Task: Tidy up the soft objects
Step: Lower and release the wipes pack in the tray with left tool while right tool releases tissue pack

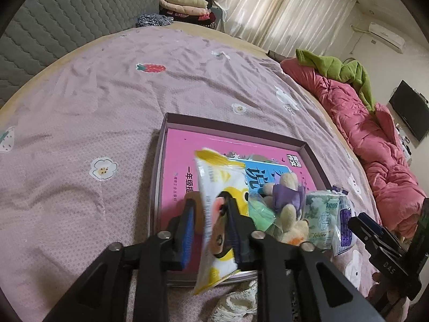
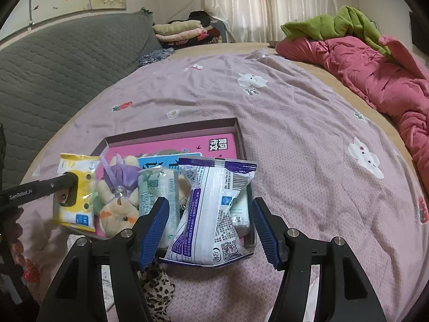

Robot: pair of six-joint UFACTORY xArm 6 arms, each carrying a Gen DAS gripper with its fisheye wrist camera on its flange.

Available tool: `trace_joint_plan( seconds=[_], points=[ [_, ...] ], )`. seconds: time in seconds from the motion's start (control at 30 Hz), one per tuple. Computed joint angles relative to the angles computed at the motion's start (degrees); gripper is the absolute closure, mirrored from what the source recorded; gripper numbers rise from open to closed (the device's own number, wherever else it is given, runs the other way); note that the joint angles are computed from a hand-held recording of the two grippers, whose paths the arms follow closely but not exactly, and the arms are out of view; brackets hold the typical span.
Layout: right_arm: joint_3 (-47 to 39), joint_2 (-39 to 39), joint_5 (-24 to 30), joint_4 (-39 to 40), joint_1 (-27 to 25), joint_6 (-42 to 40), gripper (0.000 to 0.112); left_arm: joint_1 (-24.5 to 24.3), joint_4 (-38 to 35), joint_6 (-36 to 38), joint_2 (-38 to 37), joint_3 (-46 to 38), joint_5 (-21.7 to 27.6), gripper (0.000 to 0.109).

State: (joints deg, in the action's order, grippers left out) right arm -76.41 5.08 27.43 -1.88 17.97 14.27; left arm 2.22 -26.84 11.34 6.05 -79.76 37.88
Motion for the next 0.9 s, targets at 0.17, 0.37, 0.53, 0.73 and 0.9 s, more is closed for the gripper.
trace_joint_plan(
  seconds=[0.17, 0.37, 0.53, 0.73, 0.9],
  points=[
    [0.51, -0.56, 0.34, -0.09, 0.19, 0.07, 0.047, -0.02, 0.56, -0.21, -0.63, 0.48, -0.45, 0.070],
    [0.54, -0.89, 0.79, -1.10, 0.28, 0.82, 0.046, 0.16, 1.94, -1.07, -1.31, 0.81, -0.27, 0.068],
    [1.14, -1.70, 0.87, -1.76, 0.33, 1.36, 0.042, 0.26, 2.42, -1.34, -3.21, 2.29, -0.47, 0.068],
    [2.02, -3.08, 1.00, -3.01, 0.18, 2.48, 0.041, 0.52, 2.38, -1.47, -5.00, 3.65, -0.59, 0.068],
    [2.82, -4.37, 0.89, -3.66, 0.14, 2.87, 0.041, 0.63, 2.06, -1.40, -6.84, 4.85, -0.77, 0.067]
  ],
)
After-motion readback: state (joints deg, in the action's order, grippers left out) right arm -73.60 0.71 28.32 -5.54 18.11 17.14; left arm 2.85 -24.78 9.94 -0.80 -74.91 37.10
